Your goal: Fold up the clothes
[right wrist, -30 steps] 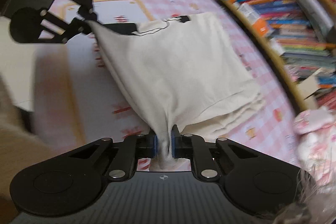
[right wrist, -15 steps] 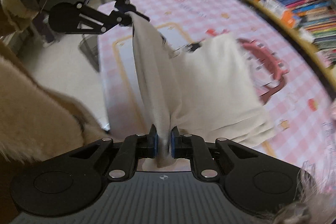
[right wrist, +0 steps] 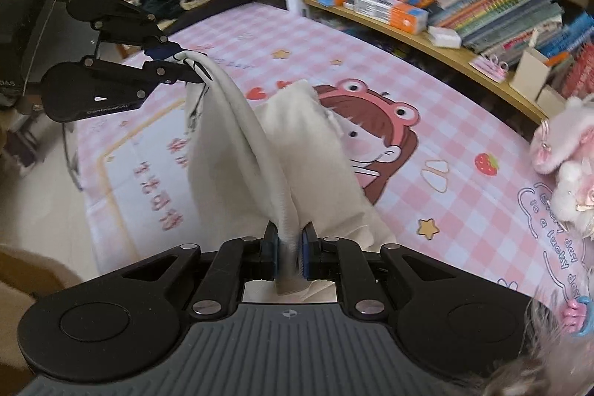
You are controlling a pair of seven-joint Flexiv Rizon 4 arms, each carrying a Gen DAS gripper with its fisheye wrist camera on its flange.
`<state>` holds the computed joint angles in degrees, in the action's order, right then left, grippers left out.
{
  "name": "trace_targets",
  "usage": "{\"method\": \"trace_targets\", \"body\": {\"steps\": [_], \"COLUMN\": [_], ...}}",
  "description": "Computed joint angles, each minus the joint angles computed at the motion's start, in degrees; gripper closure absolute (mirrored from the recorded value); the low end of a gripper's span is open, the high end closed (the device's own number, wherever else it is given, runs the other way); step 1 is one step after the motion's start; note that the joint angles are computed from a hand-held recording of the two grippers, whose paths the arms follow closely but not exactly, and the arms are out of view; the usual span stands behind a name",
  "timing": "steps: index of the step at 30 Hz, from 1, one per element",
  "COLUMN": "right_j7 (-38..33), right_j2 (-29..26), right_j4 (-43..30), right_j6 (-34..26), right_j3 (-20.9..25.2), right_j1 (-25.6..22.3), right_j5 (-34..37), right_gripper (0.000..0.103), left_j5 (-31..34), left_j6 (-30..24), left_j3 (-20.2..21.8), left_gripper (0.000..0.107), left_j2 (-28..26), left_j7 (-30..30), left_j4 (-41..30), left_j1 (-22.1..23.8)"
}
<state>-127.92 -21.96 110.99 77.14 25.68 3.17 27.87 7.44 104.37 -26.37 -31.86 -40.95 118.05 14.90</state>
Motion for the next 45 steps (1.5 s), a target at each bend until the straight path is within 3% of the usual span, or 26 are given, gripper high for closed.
{"method": "trace_targets", "body": {"steps": [6,11,15,18,20,22,23,26,29,30,32,33,37,39,40,41,45], "right_j7": [4.14,7.65,9.68,13.51,18.02,23.29,25.84,33.12,40.38,41.88,44.09,45.39,50.31,52.70,53.97,55.31,59.28], "right_j2": [-3.27,-6.00,-8.47,-10.71,-12.31,-13.91,-14.99,-17.47,-18.36,-17.99,-16.94,-16.24,-14.77,-14.89,-15.17,-15.84,-17.78], "right_j4": [-2.48,-4.54,-6.49,-7.35,-7.19,-6.40,-6.23,-6.61,-5.52,-4.19,-0.98,0.58,5.00,5.61,5.65,5.47,5.19], "right_j6": [-0.69,-1.58,-2.66,-0.51,2.80,8.01,11.14,16.97,23.37,26.06,30.81,32.20,33.69,32.22,31.24,30.91,31.93], "right_j3": [-2.88,-5.00,-7.08,-10.11,-13.54,-17.20,-17.97,-15.54,-12.27,-10.88,-6.93,-5.72,-3.12,-4.79,-5.59,-5.20,-3.82], "right_j1": [1.52,2.59,3.98,6.13,8.66,11.48,12.07,9.87,7.29,6.35,3.50,2.78,1.83,3.76,4.56,4.22,2.48], "right_j5": [-4.43,-9.41,-15.54,-19.47,-22.11,-23.10,-22.32,-17.90,-12.87,-11.76,-10.92,-10.69,-11.16,-11.25,-11.46,-11.96,-14.56], "right_gripper": [0.092,0.092,0.092,0.085,0.076,0.076,0.076,0.076,0.075,0.075,0.059,0.056,0.055,0.064,0.076,0.080,0.081], "left_j5": [-1.82,-6.33,-9.18,-11.08,-12.83,-14.01,-14.64,-17.70,-19.14,-19.47,-20.00,-20.09,-20.56,-20.87,-21.08,-21.32,-22.34], "left_j6": [-6.12,-11.32,-12.53,-12.69,-10.80,-9.11,-9.04,-11.44,-11.50,-12.29,-13.61,-13.97,-15.10,-15.82,-16.19,-16.54,-15.26], "left_j3": [-0.63,2.14,5.31,7.12,6.68,6.14,3.89,-8.62,-16.77,-18.17,-20.00,-20.27,-21.40,-22.04,-22.38,-22.72,-34.55], "left_gripper": [0.094,0.094,0.092,0.075,0.052,0.042,0.042,0.043,0.047,0.047,0.050,0.051,0.060,0.070,0.083,0.098,0.103], "left_j2": [-3.80,-7.04,-9.17,-10.73,-11.49,-12.33,-12.63,-14.11,-17.01,-17.73,-18.97,-19.26,-20.27,-20.48,-20.52,-20.56,-25.39], "left_j7": [5.42,9.55,11.97,12.91,11.89,10.39,9.74,7.52,4.75,3.59,1.69,0.95,-1.59,-2.57,-3.01,-3.42,-6.26], "left_j4": [-5.48,-10.24,-13.14,-15.06,-15.28,-15.73,-15.46,-12.59,-10.27,-9.95,-9.42,-9.17,-8.26,-8.05,-7.93,-7.81,-4.27], "left_j1": [-0.76,-4.18,-7.13,-8.61,-7.79,-6.87,-4.76,6.10,13.07,14.32,15.99,16.31,17.54,18.15,18.47,18.78,27.99]}}
